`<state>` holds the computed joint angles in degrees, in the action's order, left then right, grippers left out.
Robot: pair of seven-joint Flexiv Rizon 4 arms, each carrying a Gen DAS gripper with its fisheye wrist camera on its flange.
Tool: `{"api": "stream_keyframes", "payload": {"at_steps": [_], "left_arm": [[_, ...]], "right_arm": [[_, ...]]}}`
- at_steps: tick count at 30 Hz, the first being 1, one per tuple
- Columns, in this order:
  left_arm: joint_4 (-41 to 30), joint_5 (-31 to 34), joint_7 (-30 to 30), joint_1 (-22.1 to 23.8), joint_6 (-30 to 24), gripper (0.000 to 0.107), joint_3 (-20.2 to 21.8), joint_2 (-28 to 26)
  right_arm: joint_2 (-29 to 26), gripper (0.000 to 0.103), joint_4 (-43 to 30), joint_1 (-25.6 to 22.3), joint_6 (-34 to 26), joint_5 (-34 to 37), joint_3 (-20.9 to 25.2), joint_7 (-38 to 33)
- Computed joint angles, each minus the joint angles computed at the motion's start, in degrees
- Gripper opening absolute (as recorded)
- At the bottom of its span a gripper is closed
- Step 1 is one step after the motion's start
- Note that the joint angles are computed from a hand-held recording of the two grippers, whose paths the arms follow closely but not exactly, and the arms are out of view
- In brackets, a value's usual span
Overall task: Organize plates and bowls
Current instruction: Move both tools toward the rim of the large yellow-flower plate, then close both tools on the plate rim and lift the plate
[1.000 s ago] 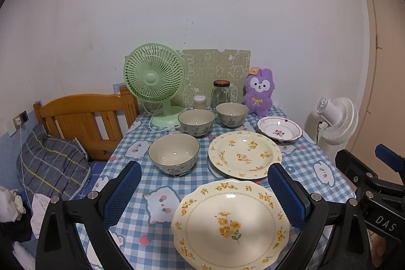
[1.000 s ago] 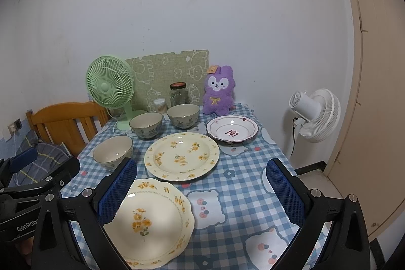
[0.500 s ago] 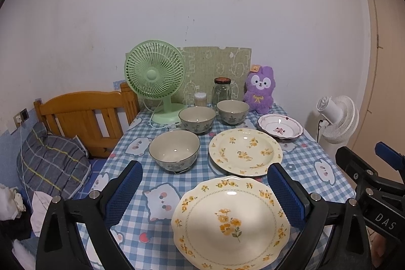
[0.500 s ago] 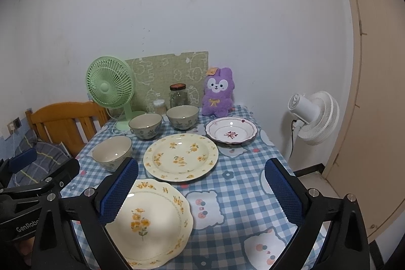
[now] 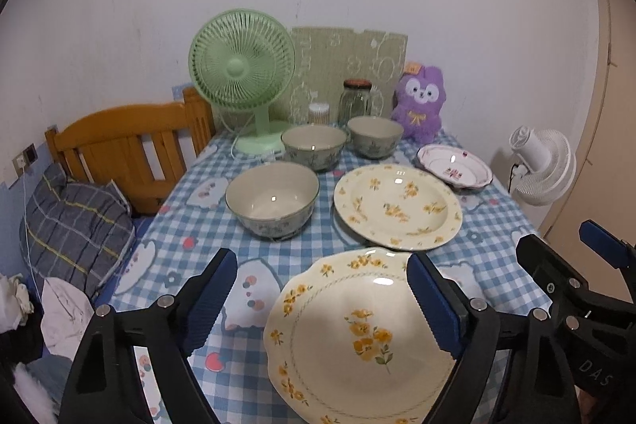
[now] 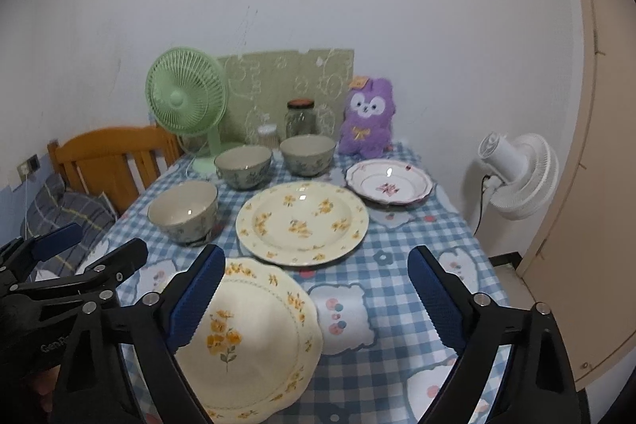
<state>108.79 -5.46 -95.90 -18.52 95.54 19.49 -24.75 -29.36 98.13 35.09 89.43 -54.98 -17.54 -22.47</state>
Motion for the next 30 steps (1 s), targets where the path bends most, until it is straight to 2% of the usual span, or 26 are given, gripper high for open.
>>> {"api": "stream_keyframes", "payload": {"at_steps": [9, 12, 17, 24, 30], "left_arm": [[-1.64, -0.01, 1.68, 5.87, -4.71, 0.084, -5.81, -2.71], [-2.40, 0.59, 1.38, 6.39, -6.52, 0.082, -5.80, -3.79], [-4.63, 2.41, -0.86, 6.14, -10.02, 0.079, -4.03, -6.02], [-5.50, 4.00, -1.96, 8.56, -12.54, 0.074, -6.04, -7.36], [-6.27, 4.86, -2.23, 9.55, -14.51, 0.069, -7.09, -8.22]], "right_arm": [[-4.83, 0.089, -5.01, -5.30, -9.32, 11.27, 11.63, -11.70], [-6.69, 0.088, -7.24, -6.21, -12.80, 15.47, 14.53, -15.89], [-9.60, 0.084, -10.34, -6.41, -15.75, 20.78, 16.40, -19.61], [-12.18, 0.076, -13.78, -7.30, -20.63, 27.04, 19.15, -24.89], [-12.58, 0.073, -13.82, -6.62, -21.62, 28.79, 18.49, -25.65]]}}
